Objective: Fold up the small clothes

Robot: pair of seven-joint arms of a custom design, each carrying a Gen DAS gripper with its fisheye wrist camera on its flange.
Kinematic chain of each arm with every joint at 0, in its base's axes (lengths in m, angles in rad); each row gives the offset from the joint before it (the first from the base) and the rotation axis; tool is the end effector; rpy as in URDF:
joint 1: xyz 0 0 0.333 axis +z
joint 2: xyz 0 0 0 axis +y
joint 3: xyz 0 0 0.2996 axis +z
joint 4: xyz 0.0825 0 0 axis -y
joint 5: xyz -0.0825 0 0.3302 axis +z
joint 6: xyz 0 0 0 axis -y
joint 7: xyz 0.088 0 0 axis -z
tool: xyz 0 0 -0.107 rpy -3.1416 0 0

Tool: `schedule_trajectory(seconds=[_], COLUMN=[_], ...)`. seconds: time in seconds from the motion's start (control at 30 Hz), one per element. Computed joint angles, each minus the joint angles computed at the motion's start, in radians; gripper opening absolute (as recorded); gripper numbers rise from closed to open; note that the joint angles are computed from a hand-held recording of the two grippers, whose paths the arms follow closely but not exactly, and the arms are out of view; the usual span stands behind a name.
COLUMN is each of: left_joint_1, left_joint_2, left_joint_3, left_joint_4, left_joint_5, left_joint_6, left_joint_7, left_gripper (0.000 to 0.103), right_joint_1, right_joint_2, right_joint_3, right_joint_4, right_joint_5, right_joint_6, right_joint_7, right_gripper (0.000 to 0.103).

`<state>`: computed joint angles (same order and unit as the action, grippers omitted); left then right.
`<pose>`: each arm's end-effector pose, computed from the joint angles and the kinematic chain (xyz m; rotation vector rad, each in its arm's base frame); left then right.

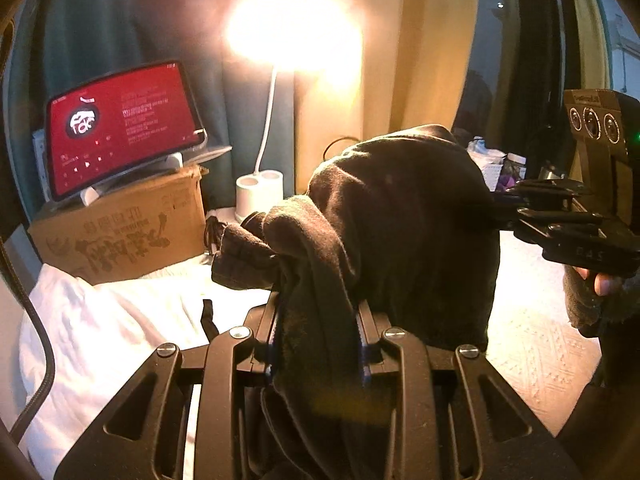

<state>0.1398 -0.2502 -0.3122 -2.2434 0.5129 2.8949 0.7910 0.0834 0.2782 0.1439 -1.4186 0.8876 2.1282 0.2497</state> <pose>0.4649 -0.1245 0.5708 -1.7752 1.5448 -0.8671 0.6050 0.1610 0.5974 -2.1503 0.3929 -0.2165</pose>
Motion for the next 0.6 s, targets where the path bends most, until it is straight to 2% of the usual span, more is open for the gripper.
schedule_trajectory(seconds=[0.43, 0.6], left_joint_1=[-0.079, -0.107], left_joint_2=[0.159, 0.209], left_joint_3=[0.115, 0.149], left_joint_4=[0.077, 0.107], left_joint_5=[-0.106, -0.119], left_joint_6=[-0.033, -0.076], left_joint_7=[0.117, 0.138], left_gripper=[0.028, 0.028], right_joint_1=[0.031, 0.046], right_joint_2=[0.291, 0.433], right_joint_3=[0.056, 0.077], right_joint_4=[0.321, 0.488], right_joint_5=[-0.198, -0.286], right_joint_6=[-0.048, -0.093], right_joint_7=[0.202, 0.286], right_gripper=[0.012, 0.012])
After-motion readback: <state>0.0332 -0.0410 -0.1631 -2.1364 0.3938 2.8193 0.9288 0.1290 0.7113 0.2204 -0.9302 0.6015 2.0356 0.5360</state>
